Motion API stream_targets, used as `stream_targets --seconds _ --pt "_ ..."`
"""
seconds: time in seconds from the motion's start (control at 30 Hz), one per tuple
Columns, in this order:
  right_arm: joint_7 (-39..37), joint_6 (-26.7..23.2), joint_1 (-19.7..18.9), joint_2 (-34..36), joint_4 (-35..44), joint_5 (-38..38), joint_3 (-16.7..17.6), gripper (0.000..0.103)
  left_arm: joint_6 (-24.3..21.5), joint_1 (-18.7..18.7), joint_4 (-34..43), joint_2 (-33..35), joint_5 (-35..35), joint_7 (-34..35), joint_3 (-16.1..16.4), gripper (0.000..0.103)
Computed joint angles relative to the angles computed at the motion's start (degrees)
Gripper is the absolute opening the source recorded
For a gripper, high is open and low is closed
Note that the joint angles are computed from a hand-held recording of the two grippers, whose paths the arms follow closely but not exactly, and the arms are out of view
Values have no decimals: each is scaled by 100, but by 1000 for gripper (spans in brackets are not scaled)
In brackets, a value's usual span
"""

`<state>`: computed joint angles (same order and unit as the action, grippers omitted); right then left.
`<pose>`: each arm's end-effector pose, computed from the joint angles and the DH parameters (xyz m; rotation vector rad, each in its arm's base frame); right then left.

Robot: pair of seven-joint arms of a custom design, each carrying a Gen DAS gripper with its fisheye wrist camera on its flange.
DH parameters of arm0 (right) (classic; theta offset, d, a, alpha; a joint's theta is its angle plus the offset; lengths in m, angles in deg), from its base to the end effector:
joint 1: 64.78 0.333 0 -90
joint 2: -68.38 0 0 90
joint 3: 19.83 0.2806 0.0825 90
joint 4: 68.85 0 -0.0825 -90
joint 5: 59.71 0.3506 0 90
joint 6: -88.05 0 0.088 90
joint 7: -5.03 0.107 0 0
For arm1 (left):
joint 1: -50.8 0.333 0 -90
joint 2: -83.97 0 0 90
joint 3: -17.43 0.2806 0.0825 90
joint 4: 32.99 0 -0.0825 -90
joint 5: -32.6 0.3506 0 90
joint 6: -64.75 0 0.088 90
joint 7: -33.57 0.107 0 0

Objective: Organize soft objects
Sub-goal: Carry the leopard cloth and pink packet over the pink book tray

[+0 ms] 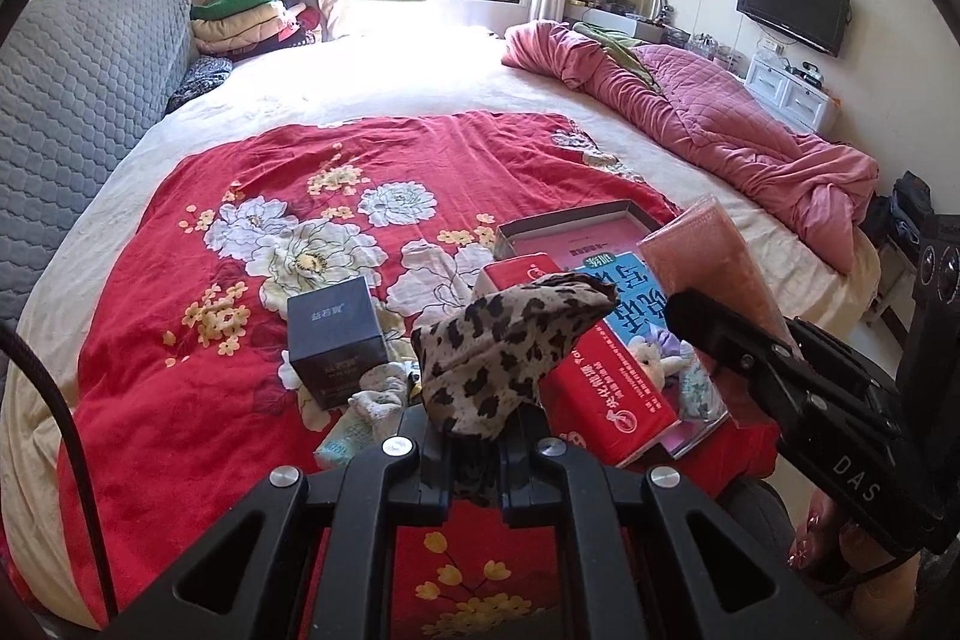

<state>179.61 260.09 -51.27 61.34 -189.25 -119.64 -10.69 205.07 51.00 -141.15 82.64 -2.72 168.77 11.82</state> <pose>0.4593 0.2633 0.5427 -1.4065 1.5571 -0.5991 0.5653 -0.0544 0.5523 -1.3429 2.3172 -0.9941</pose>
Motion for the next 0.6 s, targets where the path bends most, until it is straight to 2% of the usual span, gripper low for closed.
stream_targets --seconds 0.27,0.6 --pt "811 -298 -377 -632 -434 -670 117 20 -5 -175 20 -51 71 -78 -113 10" --pt "1267 -442 -742 -1137 -873 -848 245 20 -10 -378 91 -11 166 -103 -205 10"
